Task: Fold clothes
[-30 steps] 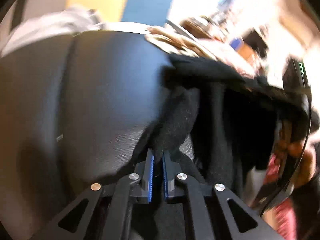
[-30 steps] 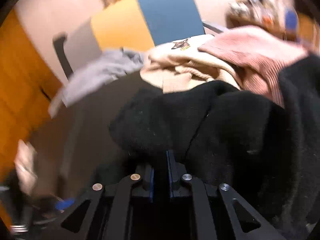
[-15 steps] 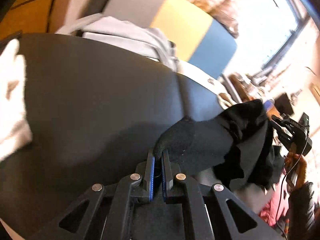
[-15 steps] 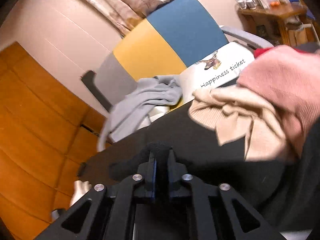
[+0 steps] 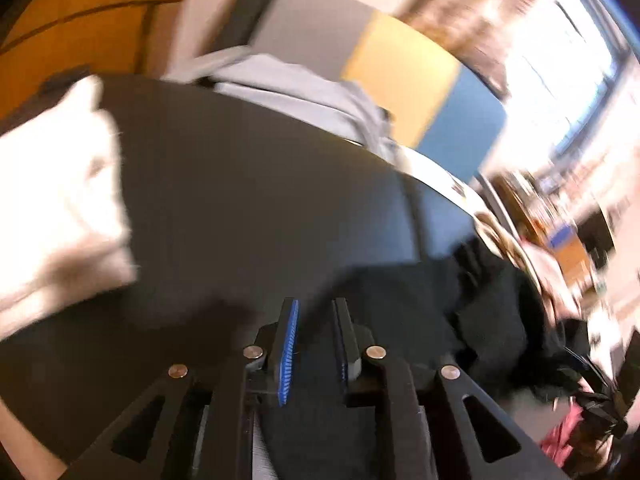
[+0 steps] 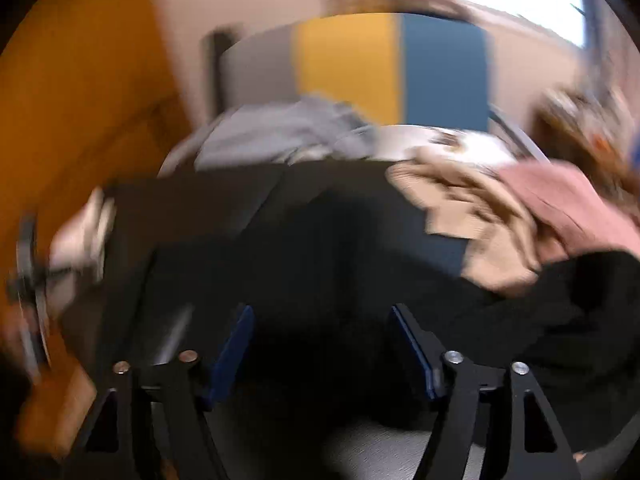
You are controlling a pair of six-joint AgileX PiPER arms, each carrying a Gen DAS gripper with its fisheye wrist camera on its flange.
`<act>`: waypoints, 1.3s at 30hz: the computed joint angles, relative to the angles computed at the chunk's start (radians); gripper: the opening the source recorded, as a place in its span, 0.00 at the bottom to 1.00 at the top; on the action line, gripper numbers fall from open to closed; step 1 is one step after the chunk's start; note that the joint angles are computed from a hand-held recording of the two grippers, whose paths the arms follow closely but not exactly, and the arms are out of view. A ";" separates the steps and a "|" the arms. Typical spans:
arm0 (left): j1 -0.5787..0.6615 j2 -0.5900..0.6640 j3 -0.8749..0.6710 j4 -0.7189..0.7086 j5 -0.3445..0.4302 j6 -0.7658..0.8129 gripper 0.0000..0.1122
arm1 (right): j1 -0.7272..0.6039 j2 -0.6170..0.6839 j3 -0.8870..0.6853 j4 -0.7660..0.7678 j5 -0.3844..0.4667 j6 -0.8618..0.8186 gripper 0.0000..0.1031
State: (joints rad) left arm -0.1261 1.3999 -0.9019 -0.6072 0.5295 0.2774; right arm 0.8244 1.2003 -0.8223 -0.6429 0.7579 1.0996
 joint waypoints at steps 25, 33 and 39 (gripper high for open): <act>-0.265 0.275 -0.143 0.313 -0.139 -0.174 0.16 | -0.144 0.237 -0.233 0.066 -0.039 -0.315 0.14; -0.228 0.279 -0.141 0.158 -0.122 -0.038 0.16 | -0.523 0.456 -0.833 -0.056 0.198 -0.623 0.00; -0.257 0.284 -0.184 0.260 -0.083 -0.151 0.16 | -0.698 0.424 -0.838 0.064 0.127 -0.548 0.18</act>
